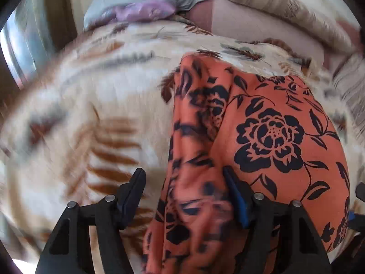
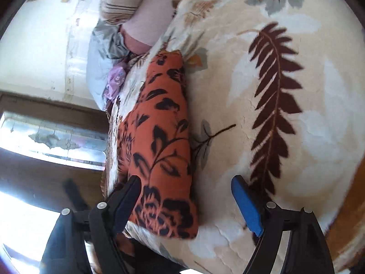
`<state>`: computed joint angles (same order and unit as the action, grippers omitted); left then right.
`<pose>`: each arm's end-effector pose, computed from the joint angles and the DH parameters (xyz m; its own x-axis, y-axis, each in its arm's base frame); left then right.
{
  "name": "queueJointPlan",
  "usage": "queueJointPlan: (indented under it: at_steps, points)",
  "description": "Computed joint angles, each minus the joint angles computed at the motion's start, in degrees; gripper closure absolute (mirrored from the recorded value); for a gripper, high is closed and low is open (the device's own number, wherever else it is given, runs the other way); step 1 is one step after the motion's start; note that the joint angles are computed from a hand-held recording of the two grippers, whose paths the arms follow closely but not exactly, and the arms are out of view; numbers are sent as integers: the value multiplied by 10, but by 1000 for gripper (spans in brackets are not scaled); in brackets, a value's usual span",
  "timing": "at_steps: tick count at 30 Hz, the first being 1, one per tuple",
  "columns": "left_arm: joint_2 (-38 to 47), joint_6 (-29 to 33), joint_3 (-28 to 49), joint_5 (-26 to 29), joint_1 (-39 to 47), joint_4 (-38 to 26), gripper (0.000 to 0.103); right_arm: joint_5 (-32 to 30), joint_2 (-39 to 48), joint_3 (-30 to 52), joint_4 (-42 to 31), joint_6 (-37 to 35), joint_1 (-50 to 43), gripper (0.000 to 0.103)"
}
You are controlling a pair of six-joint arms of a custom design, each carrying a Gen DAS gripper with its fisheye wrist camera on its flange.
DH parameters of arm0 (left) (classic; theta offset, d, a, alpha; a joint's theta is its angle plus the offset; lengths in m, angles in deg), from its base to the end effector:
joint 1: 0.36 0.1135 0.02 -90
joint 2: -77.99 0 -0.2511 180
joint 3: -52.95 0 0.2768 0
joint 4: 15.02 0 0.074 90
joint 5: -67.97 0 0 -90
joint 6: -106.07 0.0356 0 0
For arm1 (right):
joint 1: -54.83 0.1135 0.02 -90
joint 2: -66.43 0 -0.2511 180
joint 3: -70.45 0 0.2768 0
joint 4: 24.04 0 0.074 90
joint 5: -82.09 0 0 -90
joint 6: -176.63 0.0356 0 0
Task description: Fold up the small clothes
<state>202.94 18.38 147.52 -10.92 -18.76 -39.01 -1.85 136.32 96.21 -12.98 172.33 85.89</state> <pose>0.4401 -0.1536 0.0908 -0.7538 0.2925 -0.5884 0.4470 0.8846 -0.1330 0.1938 0.1124 0.0969 -0.4711 0.8738 -0.1203 0.4333 0.3480 0.8313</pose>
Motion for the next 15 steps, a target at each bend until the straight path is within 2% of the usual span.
queueJointPlan:
  at_steps: [1,2,3,4,7,9,10,11,12,13,14,15]
  points:
    - [-4,7,-9,13,7,10,29,-6,24,14,10,-9,-3,18]
    - [-8,13,-8,8,7,6,30,-8,30,36,-20,-35,-4,25]
    - [-10,20,-8,1,4,7,30,-4,34,82,-102,-79,3,58]
    - [-8,26,-8,-3,4,10,29,-5,47,120,-153,-107,9,73]
    - [-4,15,0,20,15,-1,29,77,72,248,-348,-158,60,73]
    - [4,9,16,44,25,-19,29,119,74,280,-394,-163,81,73]
    - [-2,5,10,45,22,-20,29,121,70,270,-383,-153,82,70]
    - [-1,7,11,48,25,-21,29,115,66,246,-351,-134,79,62]
    - [-1,8,9,48,25,-19,29,73,76,207,-289,-104,60,21]
    - [1,9,11,48,25,-19,29,20,90,173,-221,-74,37,16]
    - [-6,5,4,47,22,-19,29,41,75,139,-169,-43,42,16]
    - [-5,3,6,49,23,-21,29,46,52,129,-166,-30,42,17]
